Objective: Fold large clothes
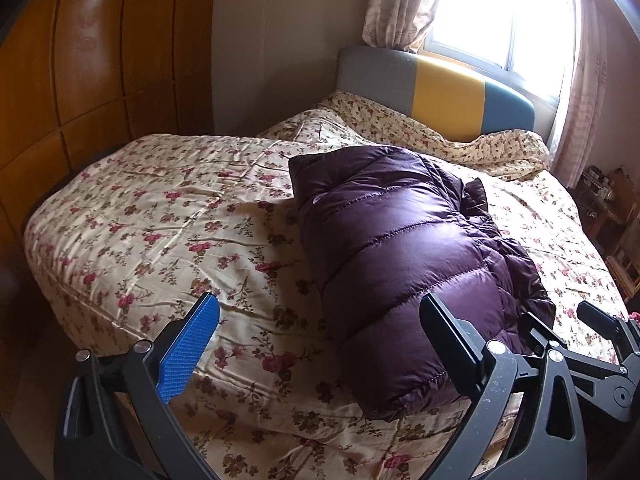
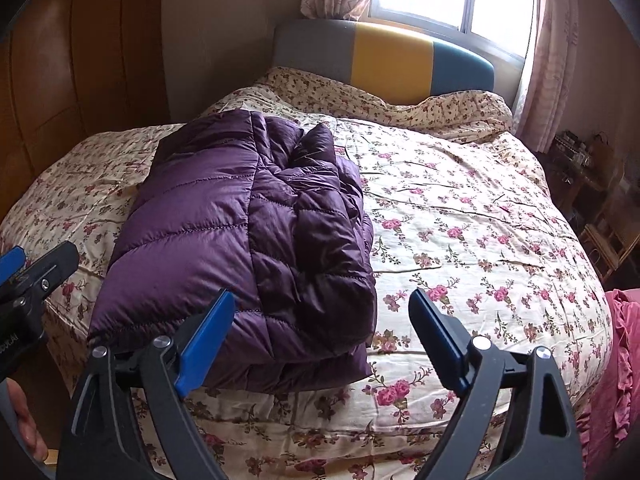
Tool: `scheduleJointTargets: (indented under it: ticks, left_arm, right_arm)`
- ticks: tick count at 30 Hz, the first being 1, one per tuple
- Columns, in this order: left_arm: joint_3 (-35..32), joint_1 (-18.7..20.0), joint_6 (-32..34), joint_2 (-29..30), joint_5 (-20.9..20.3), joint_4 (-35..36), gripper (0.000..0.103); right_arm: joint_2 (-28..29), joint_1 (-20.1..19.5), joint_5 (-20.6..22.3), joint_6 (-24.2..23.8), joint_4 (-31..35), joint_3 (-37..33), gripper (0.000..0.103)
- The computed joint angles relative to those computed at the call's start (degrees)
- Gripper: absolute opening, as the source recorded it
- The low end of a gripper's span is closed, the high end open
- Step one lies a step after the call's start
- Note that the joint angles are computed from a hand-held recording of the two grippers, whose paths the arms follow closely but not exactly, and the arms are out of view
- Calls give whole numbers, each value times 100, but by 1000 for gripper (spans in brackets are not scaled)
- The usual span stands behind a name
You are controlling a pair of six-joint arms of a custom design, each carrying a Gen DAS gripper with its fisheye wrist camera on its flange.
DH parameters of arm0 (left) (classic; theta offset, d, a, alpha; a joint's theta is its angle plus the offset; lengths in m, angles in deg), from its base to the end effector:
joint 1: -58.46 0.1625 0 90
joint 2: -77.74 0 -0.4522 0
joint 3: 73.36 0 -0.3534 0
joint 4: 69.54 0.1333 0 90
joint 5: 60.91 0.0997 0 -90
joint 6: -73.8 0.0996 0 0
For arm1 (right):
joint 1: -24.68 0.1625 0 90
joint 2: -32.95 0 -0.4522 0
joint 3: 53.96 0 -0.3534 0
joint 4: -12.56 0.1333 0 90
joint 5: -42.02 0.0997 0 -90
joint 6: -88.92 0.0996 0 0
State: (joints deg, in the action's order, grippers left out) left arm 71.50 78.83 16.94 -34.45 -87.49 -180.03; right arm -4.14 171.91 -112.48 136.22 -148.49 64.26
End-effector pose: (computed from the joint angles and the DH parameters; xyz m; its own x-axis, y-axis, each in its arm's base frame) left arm -0.1239 -0.2832 0.3258 -0.7557 -0.0197 -0.6546 0.5187 0.5922 -0.6166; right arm 0.4488 -0.2373 0.0264 -0.6764 0.0882 0.7313 -0.4878 0.6903 -0.5344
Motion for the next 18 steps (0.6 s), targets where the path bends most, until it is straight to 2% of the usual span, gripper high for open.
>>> scheduleJointTargets:
  ticks: [3,6,8,13,18]
  left_arm:
    - [-44,-69,-196,12,49,272,99]
    - [-225,-203,-997,149,240,1276,99]
    - [-284,-245,-1265,206,283,1607,99]
    - [-244,-157,-1125,125,228,1342,99]
    - [-214,-228,-1115,98,231,1332,99]
  right_arm:
    - [-11,-11,7,21,16,6,92]
    - [-27,-17,22,52,25,24,92]
    - [-36,-27,32,77,19,39,93]
    - [-46,-30,51,100,22,51,93]
    - [-37,-47,96,93,13,58,93]
